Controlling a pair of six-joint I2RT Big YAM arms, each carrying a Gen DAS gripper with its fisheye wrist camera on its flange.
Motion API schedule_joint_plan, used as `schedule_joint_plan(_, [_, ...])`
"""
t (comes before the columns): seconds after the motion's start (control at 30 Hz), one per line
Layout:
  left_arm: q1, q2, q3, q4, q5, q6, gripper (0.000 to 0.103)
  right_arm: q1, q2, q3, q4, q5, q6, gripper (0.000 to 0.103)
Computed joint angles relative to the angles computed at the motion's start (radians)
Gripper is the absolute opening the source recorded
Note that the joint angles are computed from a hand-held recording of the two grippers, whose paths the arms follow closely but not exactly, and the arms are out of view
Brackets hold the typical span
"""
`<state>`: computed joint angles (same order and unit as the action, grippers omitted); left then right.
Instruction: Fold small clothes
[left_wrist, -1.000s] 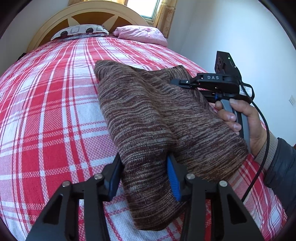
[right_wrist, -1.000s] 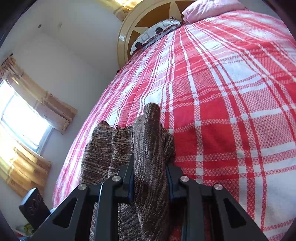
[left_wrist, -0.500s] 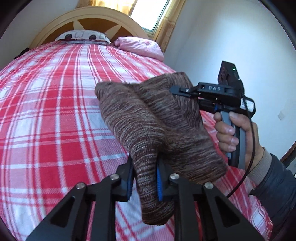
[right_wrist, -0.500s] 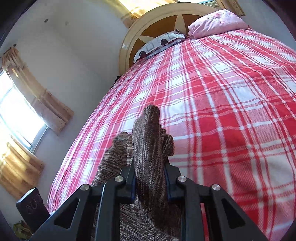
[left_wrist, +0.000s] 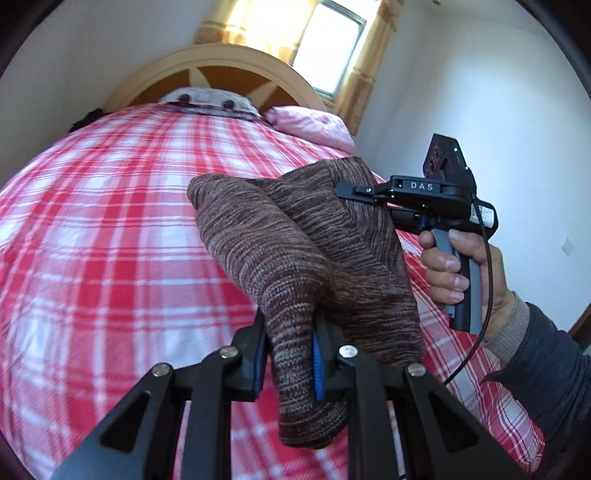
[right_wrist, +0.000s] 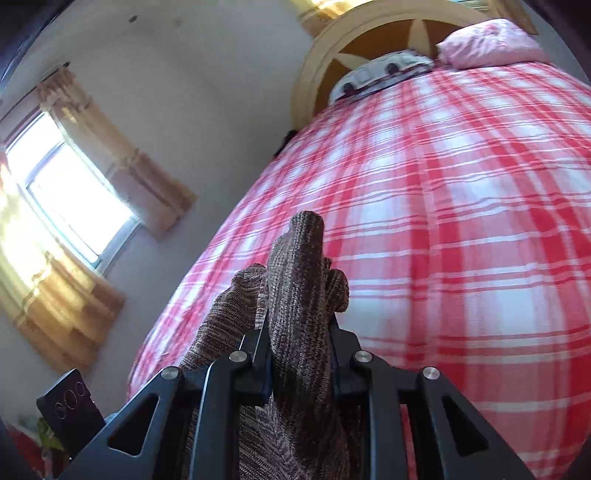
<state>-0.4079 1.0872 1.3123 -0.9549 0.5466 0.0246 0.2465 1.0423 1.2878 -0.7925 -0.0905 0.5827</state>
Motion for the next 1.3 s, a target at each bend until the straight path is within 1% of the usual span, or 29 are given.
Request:
schedule_joint_plan(0.2, [0.114,-0.075,-0.053,-0.015,0.006,0.033,0.02,0.122,0.111,0.059,0.061,0.011,0.036,0.022])
schedule_joint_plan(0.33, [0.2,-0.09,-0.072,-0.043,0.036,0.054,0.02,0.186,0.187,0.094,0.091,0.015,0.059,0.022])
schedule_joint_plan(0.43, [0.267,-0.09,-0.081,-0.069,0.053,0.085,0.02,0.227,0.249,0.126,0.109,0.009,0.074,0.022])
schedule_joint_plan(0.6, [0.387,-0.085,-0.093,-0.106,0.075,0.142,0.02,0.272,0.325,0.165,0.135,-0.006,0.09,0.022])
schedule_joint_plan(0.77, [0.471,-0.076,-0.105,-0.115,0.1,0.165,0.02,0.29,0.382,0.188,0.155,-0.019,0.118,0.022])
schedule_joint_plan(0.93, [0.479,-0.063,-0.141,-0.132,0.095,0.18,0.021,0.28,0.424,0.206,0.134,-0.009,0.126,0.023])
schedule_joint_plan(0.97, [0.478,-0.055,-0.146,-0.142,0.101,0.177,0.024,0.276,0.433,0.21,0.119,-0.003,0.124,0.023])
schedule_joint_plan(1.0, [0.478,-0.051,-0.148,-0.149,0.099,0.177,0.031,0.274,0.443,0.217,0.095,0.019,0.119,0.023])
schedule_joint_plan(1.03, [0.475,-0.049,-0.151,-0.152,0.09,0.174,0.034,0.269,0.446,0.217,0.081,0.024,0.119,0.024])
schedule_joint_plan(1.07, [0.474,-0.052,-0.153,-0.152,0.088,0.173,0.034,0.264,0.455,0.219,0.066,0.023,0.123,0.025])
schedule_joint_plan(1.13, [0.477,-0.062,-0.151,-0.153,0.085,0.176,0.039,0.262,0.455,0.217,0.058,0.038,0.12,0.027])
schedule_joint_plan(1.17, [0.483,-0.068,-0.148,-0.153,0.084,0.177,0.04,0.267,0.456,0.222,0.045,0.057,0.11,0.033])
schedule_joint_plan(1.23, [0.495,-0.087,-0.141,-0.134,0.084,0.174,0.045,0.279,0.453,0.235,0.014,0.092,0.094,0.036])
schedule_joint_plan(1.3, [0.503,-0.1,-0.135,-0.095,0.075,0.147,0.059,0.296,0.425,0.223,0.021,0.121,0.063,0.036])
